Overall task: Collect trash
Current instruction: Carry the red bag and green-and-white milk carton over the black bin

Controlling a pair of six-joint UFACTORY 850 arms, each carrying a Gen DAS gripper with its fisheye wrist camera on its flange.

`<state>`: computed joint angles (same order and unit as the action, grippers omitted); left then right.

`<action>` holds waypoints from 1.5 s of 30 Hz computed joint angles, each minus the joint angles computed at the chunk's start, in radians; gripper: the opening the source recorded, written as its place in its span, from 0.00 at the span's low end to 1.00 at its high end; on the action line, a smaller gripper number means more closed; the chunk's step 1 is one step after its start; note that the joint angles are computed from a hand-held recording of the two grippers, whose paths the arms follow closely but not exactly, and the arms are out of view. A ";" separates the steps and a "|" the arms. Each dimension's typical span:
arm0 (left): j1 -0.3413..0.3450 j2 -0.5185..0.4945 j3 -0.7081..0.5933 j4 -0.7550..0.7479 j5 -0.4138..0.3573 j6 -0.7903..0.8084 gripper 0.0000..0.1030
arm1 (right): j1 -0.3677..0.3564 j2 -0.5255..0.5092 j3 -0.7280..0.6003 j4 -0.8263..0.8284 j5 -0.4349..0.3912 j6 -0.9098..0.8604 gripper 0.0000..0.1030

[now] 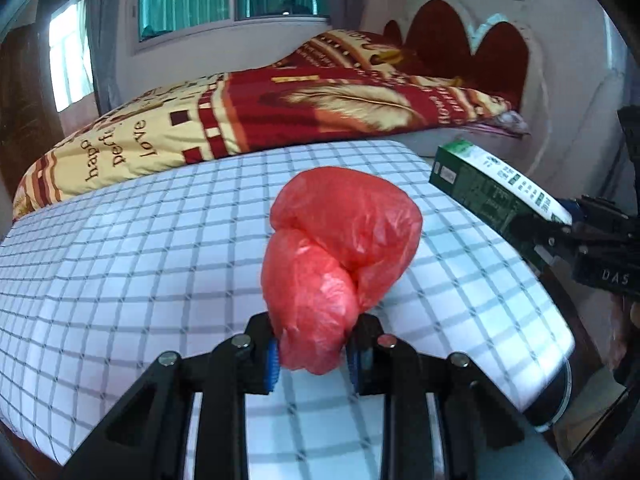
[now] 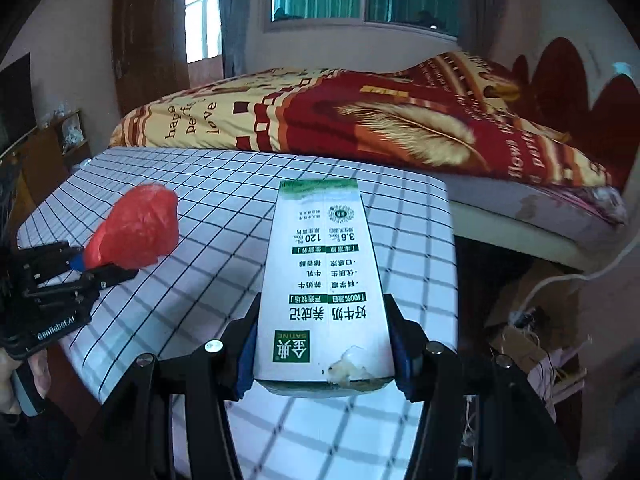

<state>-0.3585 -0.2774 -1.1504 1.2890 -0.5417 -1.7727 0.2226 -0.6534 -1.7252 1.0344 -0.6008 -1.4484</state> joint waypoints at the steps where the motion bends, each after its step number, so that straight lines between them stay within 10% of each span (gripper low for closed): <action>1: -0.020 -0.001 -0.001 0.002 -0.018 -0.001 0.27 | -0.015 0.022 0.031 0.025 0.003 -0.030 0.54; 16: -0.148 -0.072 -0.070 -0.045 0.028 0.039 0.26 | -0.197 0.176 0.284 0.216 0.021 -0.271 0.54; 45: -0.284 -0.338 -0.358 -0.358 0.172 0.389 0.26 | -0.450 0.131 0.358 0.219 0.063 -0.325 0.54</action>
<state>-0.6426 -0.6150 -1.5081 0.9309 -0.3693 -1.3833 -0.2276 -0.5229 -1.3671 1.2531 -0.5382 -1.7739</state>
